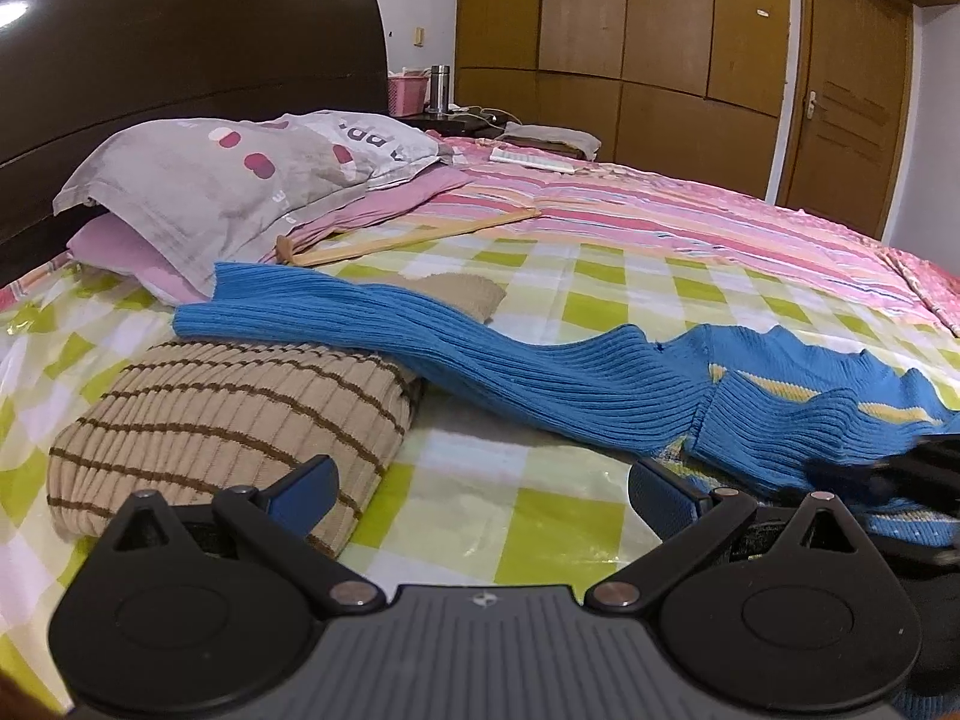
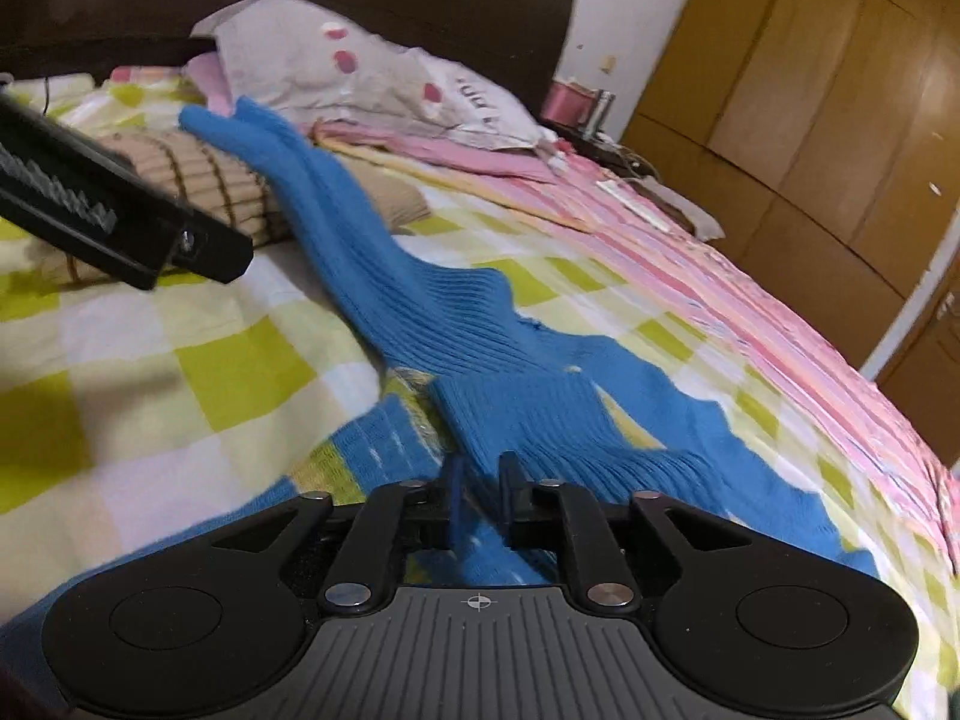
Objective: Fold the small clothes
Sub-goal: 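Carry the gripped sleeve with the right tool across the sweater body, then open the right tool to release the sleeve onto the sweater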
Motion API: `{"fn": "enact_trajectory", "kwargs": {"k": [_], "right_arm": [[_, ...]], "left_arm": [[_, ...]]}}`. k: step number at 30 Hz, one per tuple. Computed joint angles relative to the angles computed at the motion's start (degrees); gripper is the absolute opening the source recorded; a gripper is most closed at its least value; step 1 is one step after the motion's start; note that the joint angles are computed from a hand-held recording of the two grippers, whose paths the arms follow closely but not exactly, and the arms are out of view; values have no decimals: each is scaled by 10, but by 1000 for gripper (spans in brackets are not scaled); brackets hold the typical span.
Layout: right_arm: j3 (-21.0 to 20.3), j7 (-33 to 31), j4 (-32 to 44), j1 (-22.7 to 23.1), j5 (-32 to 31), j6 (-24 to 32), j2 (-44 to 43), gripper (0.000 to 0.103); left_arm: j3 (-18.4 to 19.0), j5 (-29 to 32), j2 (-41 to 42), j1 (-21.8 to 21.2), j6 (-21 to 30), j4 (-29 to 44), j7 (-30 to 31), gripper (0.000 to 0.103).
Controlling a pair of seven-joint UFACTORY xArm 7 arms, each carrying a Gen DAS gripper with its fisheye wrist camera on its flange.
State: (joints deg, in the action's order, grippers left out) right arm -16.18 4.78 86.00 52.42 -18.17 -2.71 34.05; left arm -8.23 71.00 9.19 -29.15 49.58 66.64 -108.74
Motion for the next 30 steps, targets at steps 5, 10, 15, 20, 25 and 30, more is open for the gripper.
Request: {"fn": "enact_trajectory", "kwargs": {"k": [5,10,15,20,25,30], "right_arm": [[-135,78,-86,84,49,-26,-49,15],[-294,202,-58,151,89,60,9,15],[-257,239,-16,71,93,125,23,14],[-259,261,8,51,50,140,41,17],[-245,277,39,29,14,166,51,19],[-297,347,-28,90,-57,131,7,20]], "left_arm": [[2,5,13,-3,2,16,2,103],[15,16,67,-17,0,90,18,103],[45,32,170,-48,-9,228,82,103],[59,-56,300,-68,56,406,254,100],[79,-112,278,-88,66,350,261,97],[109,-108,209,-116,72,264,200,96]]}}
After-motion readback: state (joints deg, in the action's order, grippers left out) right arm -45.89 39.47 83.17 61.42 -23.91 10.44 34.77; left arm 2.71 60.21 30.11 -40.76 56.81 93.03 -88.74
